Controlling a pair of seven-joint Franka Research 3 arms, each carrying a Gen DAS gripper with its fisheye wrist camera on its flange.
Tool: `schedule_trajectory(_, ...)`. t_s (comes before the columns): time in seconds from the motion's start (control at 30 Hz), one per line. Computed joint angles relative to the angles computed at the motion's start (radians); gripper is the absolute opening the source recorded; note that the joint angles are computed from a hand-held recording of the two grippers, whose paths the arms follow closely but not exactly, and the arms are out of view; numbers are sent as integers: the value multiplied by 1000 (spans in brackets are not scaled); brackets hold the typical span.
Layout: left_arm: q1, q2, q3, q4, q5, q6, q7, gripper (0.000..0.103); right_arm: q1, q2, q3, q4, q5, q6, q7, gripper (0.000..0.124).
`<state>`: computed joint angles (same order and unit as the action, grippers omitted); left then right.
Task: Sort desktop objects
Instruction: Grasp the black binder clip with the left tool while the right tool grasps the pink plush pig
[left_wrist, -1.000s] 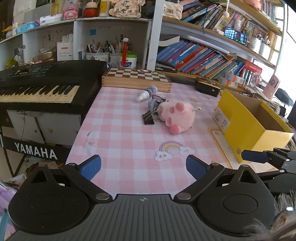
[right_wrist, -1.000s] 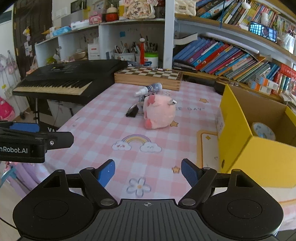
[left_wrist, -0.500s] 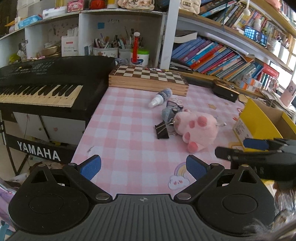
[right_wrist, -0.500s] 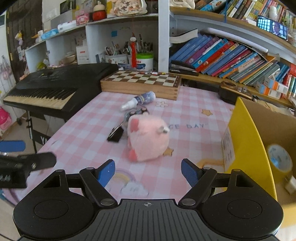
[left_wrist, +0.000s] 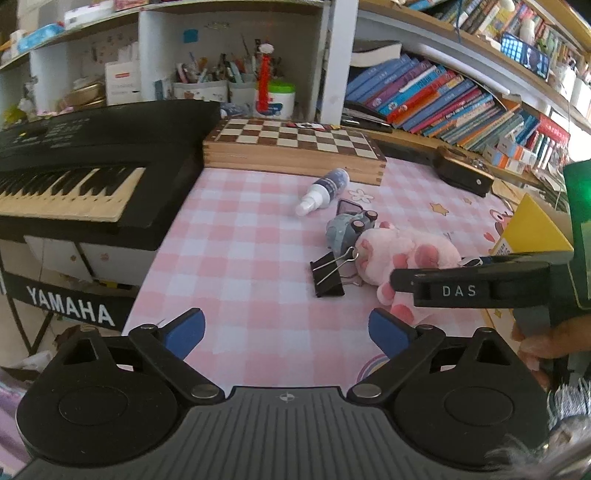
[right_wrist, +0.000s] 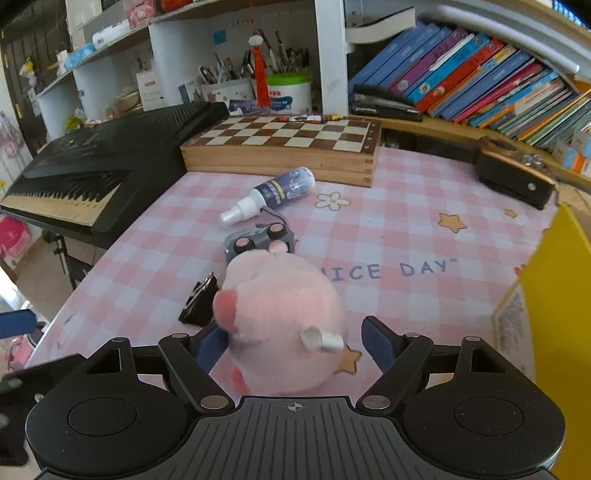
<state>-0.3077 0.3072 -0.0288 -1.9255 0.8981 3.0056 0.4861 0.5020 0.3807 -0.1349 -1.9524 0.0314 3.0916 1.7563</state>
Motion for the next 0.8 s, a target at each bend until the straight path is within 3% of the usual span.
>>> schedule_trajectory(0.03,8,17,-10,17,-13,0,24,95,-29,6,30,10,14,0,-22,80)
schedule_trajectory(0.1,15,47,-26,50,-43,-4,75,87,-86,8,93,17,46,10,-74,65)
schedule_trajectory(0.13,22,64,-37,68,-66,-7,111,85,-85,5,92,18,53,6,-82,63)
schedule_trajectory(0.23,18,114,-47,125,-114,-21,202,68,-50,-12,44,6,52,21,-70,59)
schedule_trajectory(0.3,-6,149,-32,172,-119,-38,243,54,24,-27,-47,-12,26,40,-16,58)
schedule_trajectory(0.37,-32,185,-14,219,-112,-47,276,48,80,-38,-119,-27,2,53,32,58)
schedule_trajectory(0.43,-56,219,5,263,-101,-50,304,44,99,-49,-149,-37,-11,58,56,58)
schedule_trajectory(0.67,-163,309,95,395,18,-121,331,21,80,-70,-142,-53,-25,64,88,58)
schedule_trajectory(0.8,-182,330,114,425,83,-147,298,11,59,-78,-117,-61,-24,60,87,58)
